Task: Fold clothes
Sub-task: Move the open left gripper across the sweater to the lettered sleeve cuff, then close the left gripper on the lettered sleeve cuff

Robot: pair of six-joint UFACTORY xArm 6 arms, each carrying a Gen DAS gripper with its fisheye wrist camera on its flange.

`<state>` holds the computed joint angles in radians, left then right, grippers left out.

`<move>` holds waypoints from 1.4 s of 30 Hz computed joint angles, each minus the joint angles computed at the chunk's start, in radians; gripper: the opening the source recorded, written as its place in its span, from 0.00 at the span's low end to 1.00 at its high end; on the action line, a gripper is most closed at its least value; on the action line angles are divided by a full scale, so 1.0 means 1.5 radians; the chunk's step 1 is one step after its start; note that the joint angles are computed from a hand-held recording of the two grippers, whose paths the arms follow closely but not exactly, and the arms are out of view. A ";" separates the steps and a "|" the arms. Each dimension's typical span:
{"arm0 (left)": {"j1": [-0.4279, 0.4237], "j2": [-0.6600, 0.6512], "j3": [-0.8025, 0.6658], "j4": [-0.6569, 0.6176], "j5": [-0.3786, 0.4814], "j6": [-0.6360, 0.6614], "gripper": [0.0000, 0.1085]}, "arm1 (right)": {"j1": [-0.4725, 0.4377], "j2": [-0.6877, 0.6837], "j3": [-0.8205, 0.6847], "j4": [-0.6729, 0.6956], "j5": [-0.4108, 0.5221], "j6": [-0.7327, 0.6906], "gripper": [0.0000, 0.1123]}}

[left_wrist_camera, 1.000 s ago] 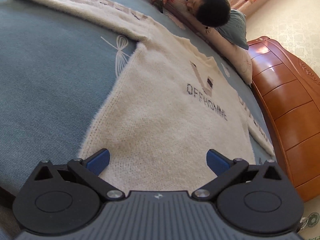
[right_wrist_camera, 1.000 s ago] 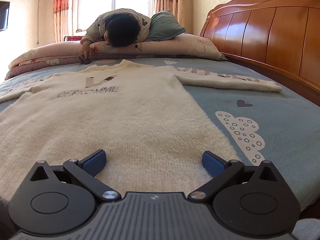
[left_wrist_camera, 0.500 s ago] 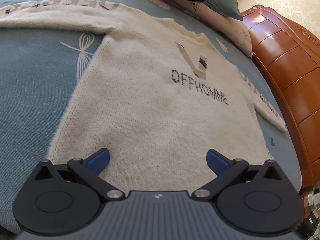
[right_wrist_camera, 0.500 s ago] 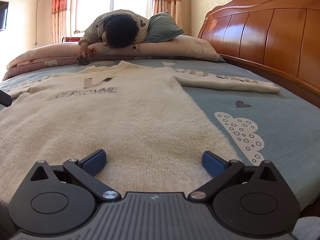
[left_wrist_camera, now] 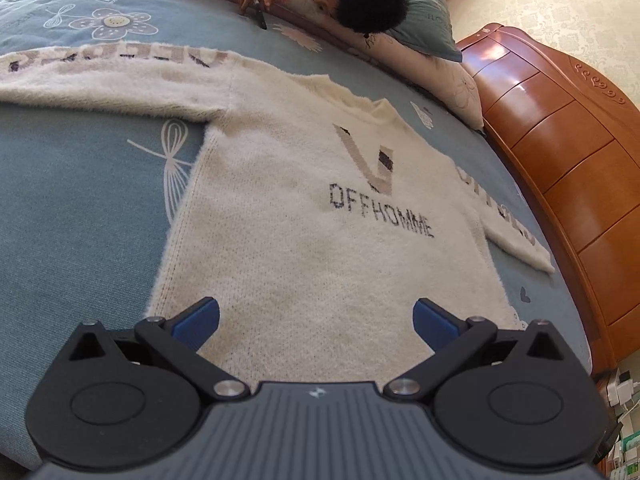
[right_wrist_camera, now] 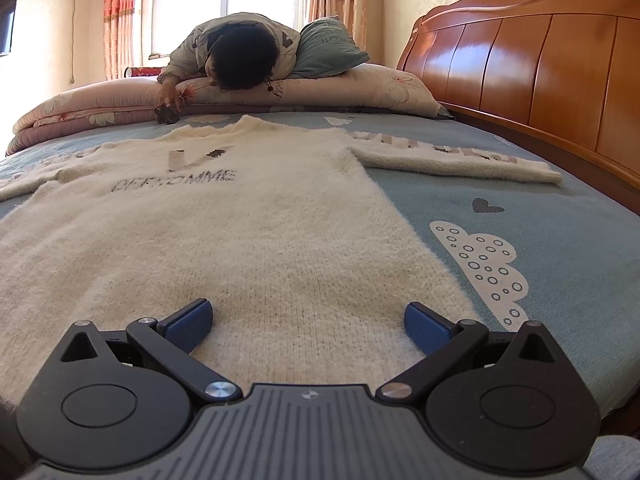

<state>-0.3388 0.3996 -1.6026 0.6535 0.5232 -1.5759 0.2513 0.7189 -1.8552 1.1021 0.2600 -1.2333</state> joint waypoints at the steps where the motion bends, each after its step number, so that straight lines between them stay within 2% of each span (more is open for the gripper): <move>1: 0.008 -0.007 0.002 -0.001 -0.006 0.007 0.94 | -0.003 -0.003 0.001 -0.024 0.011 0.023 0.92; 4: 0.040 -0.039 0.020 -0.008 -0.024 0.023 0.94 | -0.015 -0.015 -0.002 -0.103 0.067 0.102 0.92; 6: 0.070 -0.062 0.032 -0.039 -0.033 0.056 0.94 | -0.025 -0.027 -0.014 -0.127 0.137 0.130 0.92; 9: 0.121 -0.080 0.007 -0.075 0.022 0.122 0.94 | -0.036 -0.026 -0.063 -0.138 0.245 0.173 0.92; 11: 0.157 -0.073 -0.021 -0.107 0.057 0.179 0.94 | -0.033 -0.009 -0.113 -0.148 0.285 0.200 0.92; 12: 0.176 -0.069 -0.024 -0.125 0.054 0.192 0.94 | -0.029 0.009 -0.143 -0.165 0.300 0.225 0.92; 14: 0.218 -0.063 -0.010 -0.191 0.019 0.219 0.94 | -0.024 0.049 -0.204 -0.196 0.330 0.278 0.92; 17: 0.271 -0.043 0.040 -0.289 -0.070 0.221 0.94 | -0.017 0.127 -0.326 -0.241 0.388 0.361 0.92; 19: 0.293 -0.028 0.074 -0.350 -0.129 0.228 0.94 | -0.011 0.153 -0.357 -0.269 0.389 0.376 0.92; 22: 0.307 -0.021 0.116 -0.375 -0.188 0.223 0.94 | 0.002 0.130 -0.299 -0.278 0.328 0.315 0.92; 25: 0.308 -0.031 0.164 -0.444 -0.266 0.282 0.94 | 0.012 0.120 -0.270 -0.295 0.292 0.287 0.92; 26: 0.308 -0.038 0.171 -0.452 -0.266 0.295 0.94 | 0.016 0.116 -0.260 -0.304 0.280 0.280 0.92; 28: 0.313 -0.054 0.173 -0.388 -0.227 0.251 0.94 | 0.023 0.110 -0.244 -0.319 0.258 0.270 0.92; 29: 0.316 -0.066 0.166 -0.319 -0.176 0.204 0.94 | 0.024 0.109 -0.240 -0.320 0.251 0.269 0.92; 32: 0.299 -0.083 0.114 -0.170 0.020 0.136 0.94 | 0.023 0.106 -0.234 -0.307 0.248 0.261 0.92; 34: 0.277 -0.076 0.068 -0.124 0.147 0.159 0.94 | 0.023 0.101 -0.223 -0.299 0.240 0.250 0.92; 35: 0.270 -0.077 0.061 -0.114 0.177 0.168 0.94 | 0.024 0.098 -0.216 -0.298 0.235 0.248 0.92; 38: 0.263 -0.104 0.087 -0.090 0.172 0.157 0.94 | 0.028 0.088 -0.196 -0.306 0.217 0.255 0.92; 42: 0.245 -0.082 0.038 -0.038 0.213 0.175 0.94 | 0.032 0.081 -0.182 -0.309 0.203 0.259 0.92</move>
<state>0.0286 0.2766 -1.5450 0.5958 0.8433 -1.3130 0.2994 0.8408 -2.1289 0.6389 0.5643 -0.8441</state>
